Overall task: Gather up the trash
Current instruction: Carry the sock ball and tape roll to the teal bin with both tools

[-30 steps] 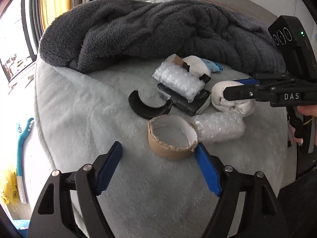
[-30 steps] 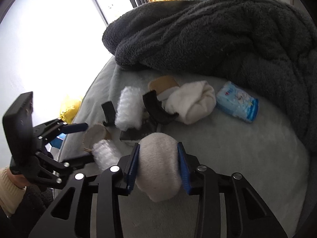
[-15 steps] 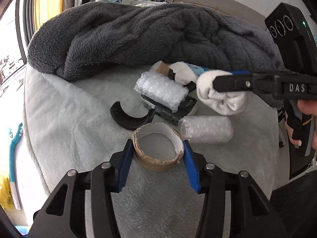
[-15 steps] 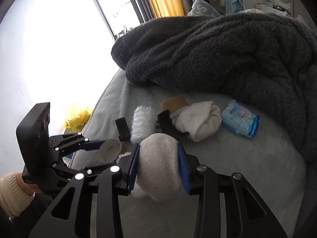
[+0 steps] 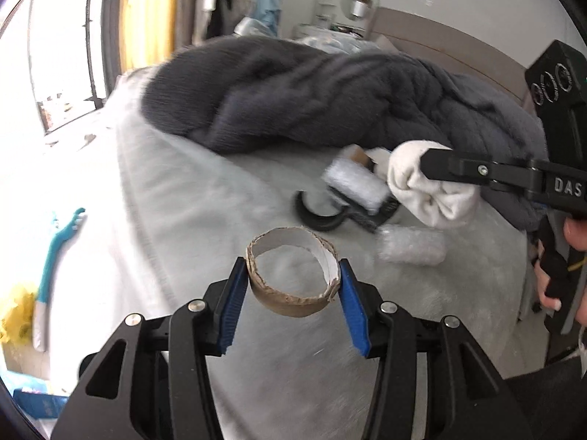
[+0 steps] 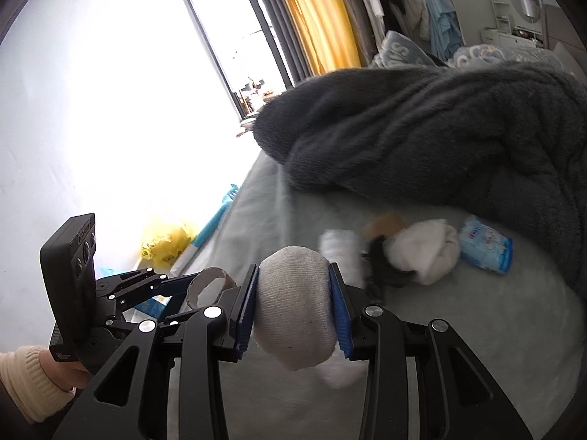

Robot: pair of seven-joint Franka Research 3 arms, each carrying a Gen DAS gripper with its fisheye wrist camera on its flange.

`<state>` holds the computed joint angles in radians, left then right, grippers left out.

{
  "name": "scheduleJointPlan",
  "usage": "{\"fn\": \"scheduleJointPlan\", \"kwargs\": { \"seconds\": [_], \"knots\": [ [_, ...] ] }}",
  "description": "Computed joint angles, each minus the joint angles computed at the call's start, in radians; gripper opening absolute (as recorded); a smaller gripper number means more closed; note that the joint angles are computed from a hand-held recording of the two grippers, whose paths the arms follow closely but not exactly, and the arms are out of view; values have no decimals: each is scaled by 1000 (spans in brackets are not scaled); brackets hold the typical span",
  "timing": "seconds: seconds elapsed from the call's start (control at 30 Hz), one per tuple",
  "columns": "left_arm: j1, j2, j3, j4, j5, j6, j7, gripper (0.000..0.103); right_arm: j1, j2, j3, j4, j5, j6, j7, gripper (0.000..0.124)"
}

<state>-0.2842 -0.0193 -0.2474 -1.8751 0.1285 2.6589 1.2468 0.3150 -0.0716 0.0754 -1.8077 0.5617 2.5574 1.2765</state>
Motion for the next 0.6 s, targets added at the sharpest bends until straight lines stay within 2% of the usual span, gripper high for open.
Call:
{"fn": "scheduleJointPlan", "kwargs": {
  "seconds": [0.1,0.2,0.43,0.6],
  "knots": [
    [15,-61,7,-59,65,17,-83,52,15,-11,16,-13,-17,12,9,38],
    [23,-101,18,-102,54,43,-103,52,31,0,31,-4,-53,22,46,38],
    [56,-159,30,-160,106,3,-147,52,71,60,59,58,-142,32,123,38],
    [70,-196,71,-211,36,-32,-119,53,97,109,70,107,-183,25,151,38]
  ]
}}
